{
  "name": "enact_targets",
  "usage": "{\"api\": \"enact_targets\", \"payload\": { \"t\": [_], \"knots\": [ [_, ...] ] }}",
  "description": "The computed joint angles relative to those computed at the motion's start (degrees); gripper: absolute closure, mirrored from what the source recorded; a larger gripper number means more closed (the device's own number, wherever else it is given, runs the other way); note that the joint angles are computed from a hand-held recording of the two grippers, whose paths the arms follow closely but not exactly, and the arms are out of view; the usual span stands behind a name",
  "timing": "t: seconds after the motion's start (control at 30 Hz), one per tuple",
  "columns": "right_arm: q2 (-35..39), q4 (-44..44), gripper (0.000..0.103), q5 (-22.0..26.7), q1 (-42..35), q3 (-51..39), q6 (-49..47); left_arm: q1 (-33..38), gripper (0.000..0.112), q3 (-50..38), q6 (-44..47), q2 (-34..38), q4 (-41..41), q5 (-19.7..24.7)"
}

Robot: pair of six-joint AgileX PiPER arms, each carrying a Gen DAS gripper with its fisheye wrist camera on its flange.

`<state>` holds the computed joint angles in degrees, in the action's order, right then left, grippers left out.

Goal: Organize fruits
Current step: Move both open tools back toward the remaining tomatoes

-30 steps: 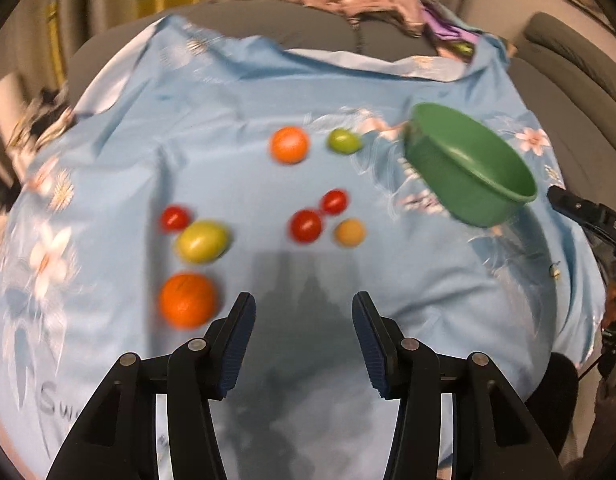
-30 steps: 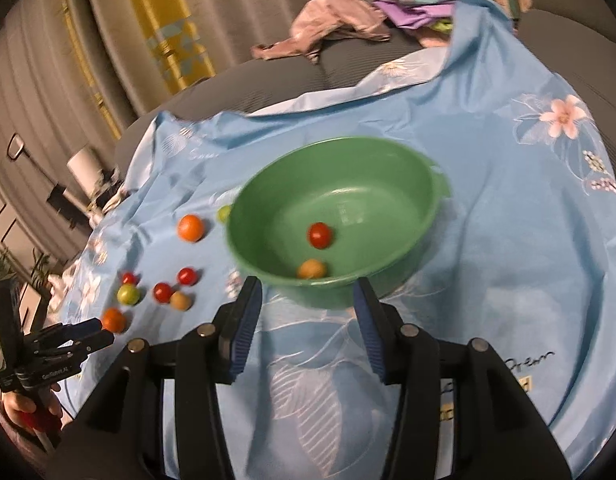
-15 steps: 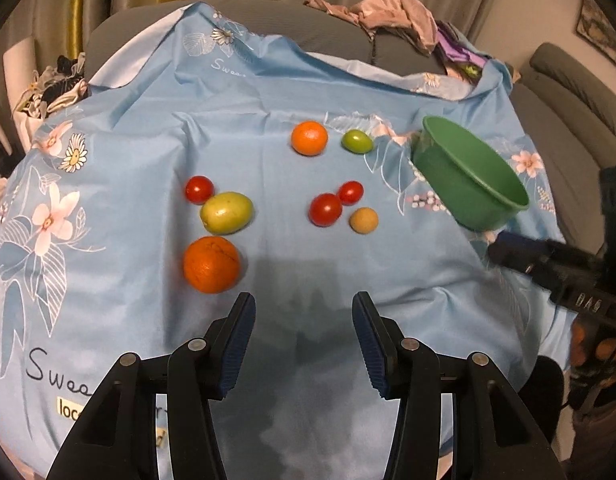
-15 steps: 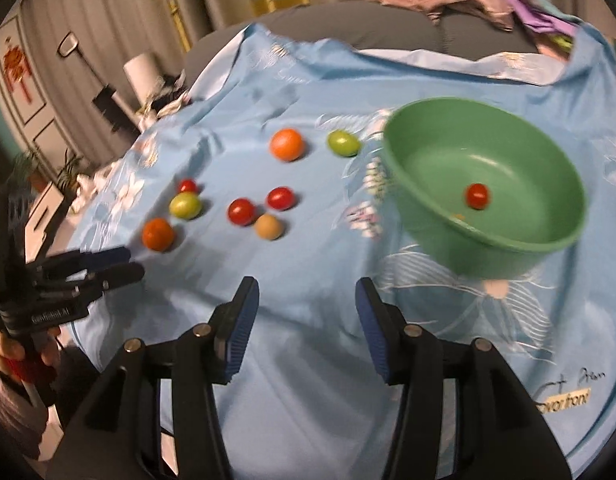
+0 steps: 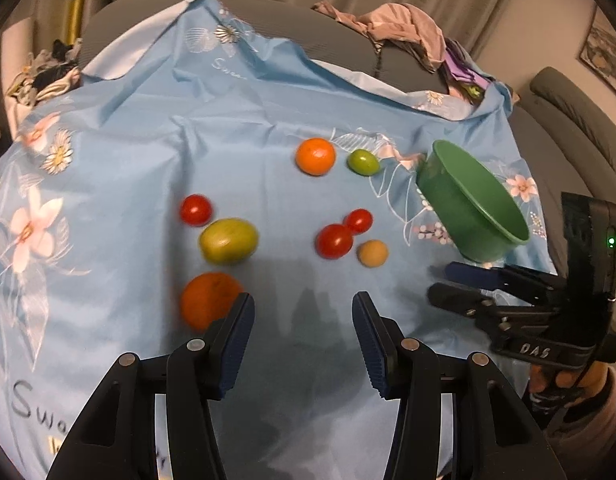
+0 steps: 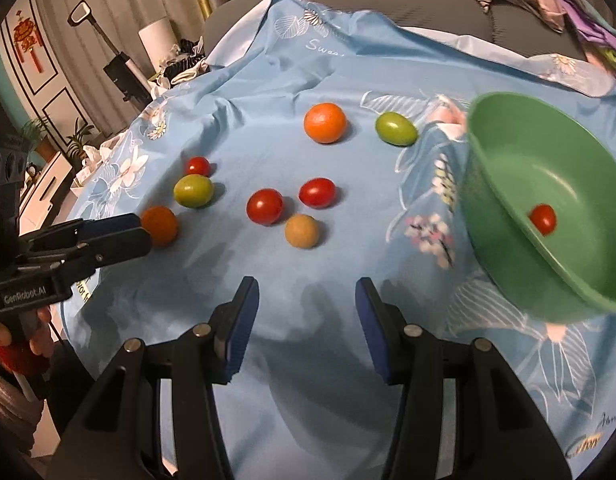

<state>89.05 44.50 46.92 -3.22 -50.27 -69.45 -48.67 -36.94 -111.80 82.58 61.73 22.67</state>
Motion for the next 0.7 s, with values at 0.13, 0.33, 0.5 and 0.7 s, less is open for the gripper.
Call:
{"api": "enact_targets", "payload": {
  "t": [0.13,0.33,0.5,0.7],
  "knots": [
    [2.60,-0.93,0.054,-1.85,3.16,-2.31,2.11,3.29,0.063,-2.94,5.30,3.30,-1.41,-2.98],
    [7.16,0.44,0.053,1.14,1.26,-8.25,6.54,6.44,0.063,-10.10,20.18,10.06,-9.90,-3.85],
    [10.36,0.26,0.053,1.24,3.77,-12.32,9.60,8.12,0.063,-15.99,32.04,16.19,-18.29,-3.18],
    [16.86,-4.22,0.058,1.59,8.62,-19.58,17.82,8.65,0.068,-20.11,36.76,19.88,-20.71,-1.03]
  ]
}}
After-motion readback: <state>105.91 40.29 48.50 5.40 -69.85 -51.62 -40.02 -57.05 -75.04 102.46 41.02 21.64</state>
